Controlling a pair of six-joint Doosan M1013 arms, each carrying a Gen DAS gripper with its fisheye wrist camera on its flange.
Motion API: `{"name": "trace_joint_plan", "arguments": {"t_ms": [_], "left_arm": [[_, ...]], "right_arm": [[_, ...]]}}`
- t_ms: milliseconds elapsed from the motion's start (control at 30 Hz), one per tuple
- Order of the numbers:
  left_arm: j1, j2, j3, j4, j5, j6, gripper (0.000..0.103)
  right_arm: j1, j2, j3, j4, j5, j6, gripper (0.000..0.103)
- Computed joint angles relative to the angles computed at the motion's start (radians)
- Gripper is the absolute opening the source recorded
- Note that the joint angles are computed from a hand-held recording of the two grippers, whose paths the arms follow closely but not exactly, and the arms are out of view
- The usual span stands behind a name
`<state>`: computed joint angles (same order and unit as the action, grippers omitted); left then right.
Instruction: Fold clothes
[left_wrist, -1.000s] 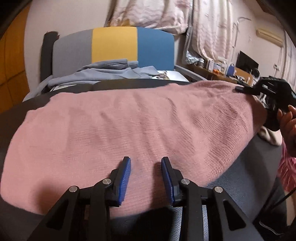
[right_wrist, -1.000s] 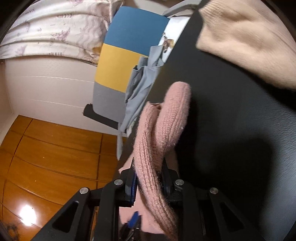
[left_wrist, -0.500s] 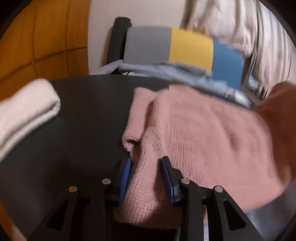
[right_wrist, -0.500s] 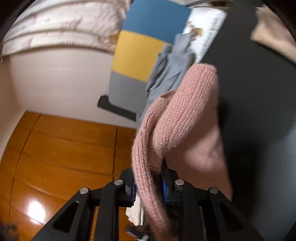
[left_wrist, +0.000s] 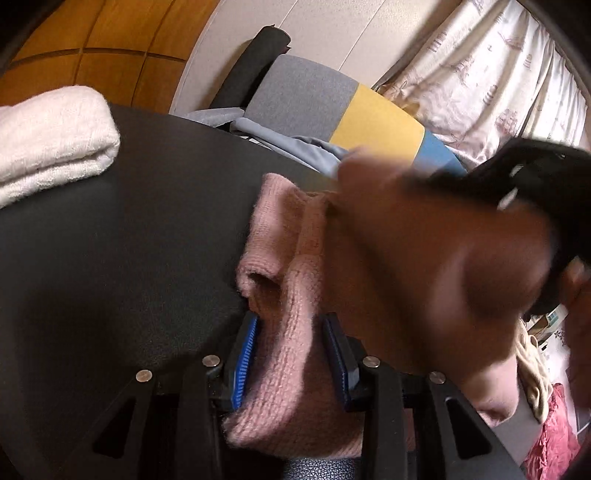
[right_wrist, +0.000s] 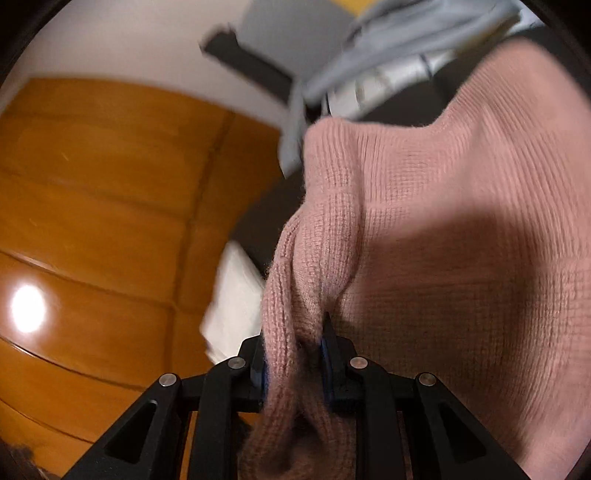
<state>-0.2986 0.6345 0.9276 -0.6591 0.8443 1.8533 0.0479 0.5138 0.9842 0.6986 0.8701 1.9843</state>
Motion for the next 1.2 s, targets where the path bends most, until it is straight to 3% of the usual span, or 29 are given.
{"name": "trace_joint_plan", "arguments": {"t_ms": [100,133,233,267,333,400,500,600,667,733,800,933,1000,1033,1067,1133,1200], "left_arm": [[0.005,-0.004,0.01,-0.023,-0.003,0.013,0.035],[0.005,-0.003,0.01,-0.031,-0.004,0.016,0.035],[0.008,-0.003,0.012,-0.051,-0.003,0.024,0.035],[0.01,-0.003,0.015,-0.061,-0.001,0.029,0.035],[0.02,0.002,0.01,-0.108,0.01,0.039,0.035],[0.035,0.005,0.009,-0.17,0.028,0.036,0.035],[0.057,-0.02,0.059,-0.299,-0.003,0.062,0.035],[0.058,-0.063,0.108,-0.38,-0.074,0.129,0.039],[0.05,-0.093,0.127,-0.424,-0.125,0.222,0.052],[0.033,-0.105,0.109,-0.413,-0.132,0.348,0.063],[0.012,-0.082,0.035,-0.31,-0.084,0.408,0.063],[-0.031,-0.015,-0.11,0.025,0.047,0.28,0.063],[-0.047,0.016,-0.161,0.154,0.102,0.2,0.057],[-0.044,0.029,-0.183,0.156,0.123,0.157,0.031],[-0.039,0.042,-0.202,0.149,0.141,0.121,0.019],[-0.019,0.054,-0.216,0.079,0.16,0.069,0.016],[0.009,0.023,-0.153,-0.059,0.132,0.094,0.015]], "right_arm": [[0.045,0.063,-0.089,-0.19,0.131,0.063,0.025],[0.052,0.07,-0.097,-0.205,0.136,0.05,0.026],[0.054,0.048,-0.063,-0.146,0.085,-0.051,0.056],[0.051,0.041,-0.056,-0.103,0.077,-0.097,0.057],[0.037,0.006,-0.006,0.009,0.03,-0.207,0.056],[0.028,-0.058,0.091,0.08,-0.069,-0.309,0.056],[0.029,-0.152,0.215,-0.071,-0.179,-0.262,0.044],[0.034,-0.194,0.271,-0.303,-0.189,-0.142,0.032],[0.036,-0.203,0.291,-0.378,-0.171,-0.112,0.032],[0.036,-0.213,0.306,-0.4,-0.149,-0.114,0.032],[0.062,-0.211,0.321,-0.463,-0.162,-0.109,0.032],[0.107,-0.218,0.316,-0.639,-0.164,-0.116,0.034],[0.121,-0.234,0.331,-0.697,-0.182,-0.126,0.035],[0.126,-0.243,0.34,-0.726,-0.193,-0.119,0.035],[0.129,-0.257,0.358,-0.739,-0.21,-0.132,0.035],[0.134,-0.285,0.394,-0.763,-0.244,-0.159,0.035],[0.132,-0.311,0.43,-0.721,-0.249,-0.272,0.031]]}}
